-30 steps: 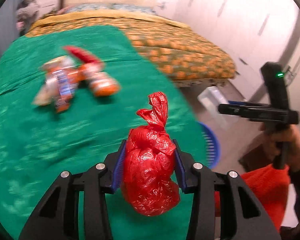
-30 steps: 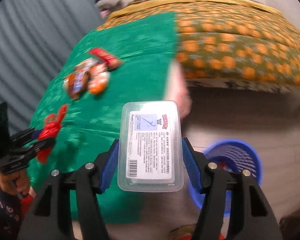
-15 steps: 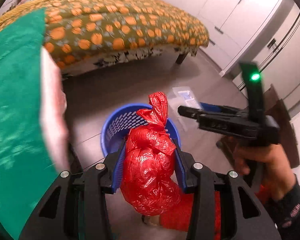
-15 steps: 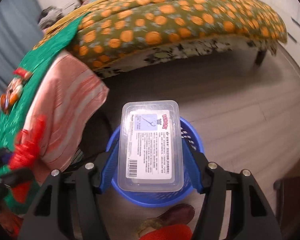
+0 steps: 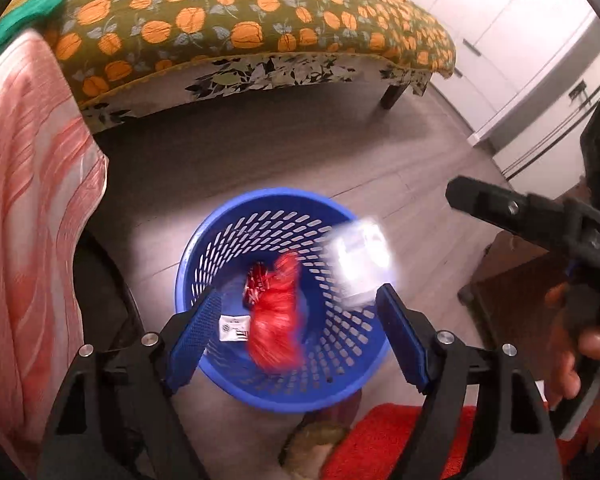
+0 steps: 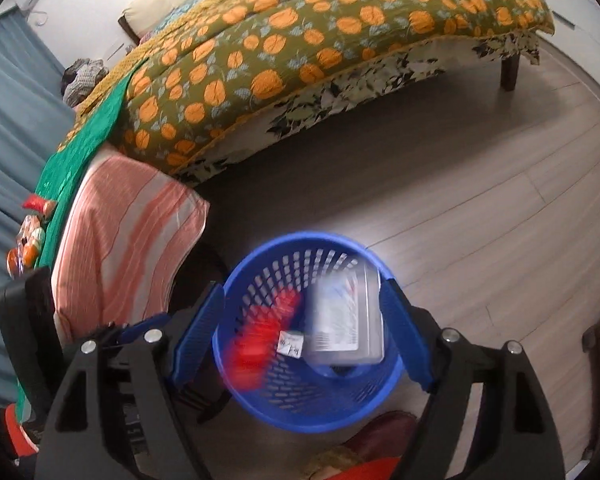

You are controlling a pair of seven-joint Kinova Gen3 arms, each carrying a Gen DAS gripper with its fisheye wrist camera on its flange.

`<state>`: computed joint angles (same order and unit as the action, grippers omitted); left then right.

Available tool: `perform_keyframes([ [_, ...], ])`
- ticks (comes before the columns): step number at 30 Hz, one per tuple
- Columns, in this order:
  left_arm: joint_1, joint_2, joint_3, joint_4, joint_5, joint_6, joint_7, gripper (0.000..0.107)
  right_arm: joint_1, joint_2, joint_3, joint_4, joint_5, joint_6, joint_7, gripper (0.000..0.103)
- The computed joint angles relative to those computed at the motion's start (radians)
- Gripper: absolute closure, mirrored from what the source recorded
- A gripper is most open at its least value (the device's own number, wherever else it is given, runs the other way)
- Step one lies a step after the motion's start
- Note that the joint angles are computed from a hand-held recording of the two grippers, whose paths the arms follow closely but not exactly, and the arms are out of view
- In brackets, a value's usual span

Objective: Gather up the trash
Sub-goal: 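Bring both open tools back above the remaining trash on the cloth, then grasp the orange-and-blue chip bag with the left tool and lift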

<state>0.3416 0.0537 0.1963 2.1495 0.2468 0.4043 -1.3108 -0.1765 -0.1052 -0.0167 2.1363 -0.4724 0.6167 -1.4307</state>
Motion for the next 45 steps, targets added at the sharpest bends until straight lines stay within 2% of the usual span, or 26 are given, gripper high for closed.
perform_keyframes([
  [3,0.008,-0.105,0.008,0.028,-0.019,0.01,0.034,0.027,-0.003,-0.022,-0.029,-0.002,0.076,-0.03,-0.083,0.025],
  [7,-0.002,-0.29,0.076,0.055,-0.162,0.036,0.197,0.018,-0.031,-0.084,-0.101,0.012,0.226,-0.113,-0.24,0.017],
  [10,-0.015,-0.429,0.128,0.031,-0.284,0.145,0.307,0.011,-0.039,-0.136,-0.18,0.029,0.34,-0.19,-0.354,0.014],
  [11,-0.004,-0.476,0.129,0.022,-0.324,0.186,0.331,0.01,-0.028,-0.161,-0.226,0.04,0.381,-0.228,-0.393,0.01],
  [14,-0.048,-0.614,0.202,0.016,-0.445,0.307,0.43,0.01,-0.001,-0.229,-0.343,0.074,0.503,-0.346,-0.515,0.005],
  [15,-0.053,-0.661,0.204,0.024,-0.469,0.331,0.455,0.01,-0.004,-0.242,-0.371,0.077,0.544,-0.378,-0.555,0.005],
  [17,-0.061,-0.753,0.186,0.036,-0.495,0.396,0.466,0.01,-0.032,-0.248,-0.401,0.076,0.618,-0.419,-0.637,0.004],
  [19,-0.103,-0.843,0.151,0.055,-0.478,0.462,0.415,0.01,-0.081,-0.217,-0.425,0.048,0.69,-0.406,-0.718,0.004],
  [21,-0.121,-0.916,0.069,0.063,-0.455,0.526,0.335,0.01,-0.173,-0.169,-0.41,0.016,0.758,-0.373,-0.798,0.004],
  [23,-0.097,-0.955,-0.024,0.071,-0.453,0.589,0.303,0.01,-0.266,-0.118,-0.4,-0.021,0.82,-0.337,-0.877,0.004],
  [25,-0.057,-0.983,-0.116,0.073,-0.48,0.643,0.307,0.01,-0.329,-0.078,-0.433,-0.066,0.9,-0.265,-0.958,0.004],
  [27,-0.073,-1.017,-0.209,0.07,-0.511,0.695,0.27,0.01,-0.346,-0.032,-0.518,-0.105,0.975,-0.224,-1.039,0.004],
  [30,-0.167,-1.039,-0.335,0.078,-0.569,0.708,0.15,0.01,-0.363,0.039,-0.623,-0.159,1.091,-0.155,-1.161,0.004],
  [33,-0.249,-1.012,-0.44,0.082,-0.566,0.649,0.032,0.01,-0.382,0.133,-0.725,-0.23,1.213,-0.058,-1.268,0.004],
  [36,-0.253,-0.937,-0.515,0.074,-0.554,0.582,-0.035,0.01,-0.349,0.24,-0.85,-0.285,1.335,0.003,-1.378,0.004],
  [39,-0.273,-0.852,-0.51,0.067,-0.536,0.529,-0.078,0.01,-0.291,0.329,-0.984,-0.316,1.445,0.068,-1.451,0.004],
  [41,-0.29,-0.793,-0.493,0.071,-0.525,0.483,-0.106,0.01,-0.276,0.373,-1.045,-0.321,1.512,0.112,-1.477,0.004],
  [43,-0.302,-0.718,-0.454,0.076,-0.559,0.424,-0.091,0.01,-0.23,0.416,-1.131,-0.329,1.551,0.156,-1.481,0.004],
  [45,-0.359,-0.656,-0.405,0.083,-0.561,0.364,-0.093,0.01,-0.187,0.436,-1.188,-0.328,1.583,0.162,-1.489,0.004],
])
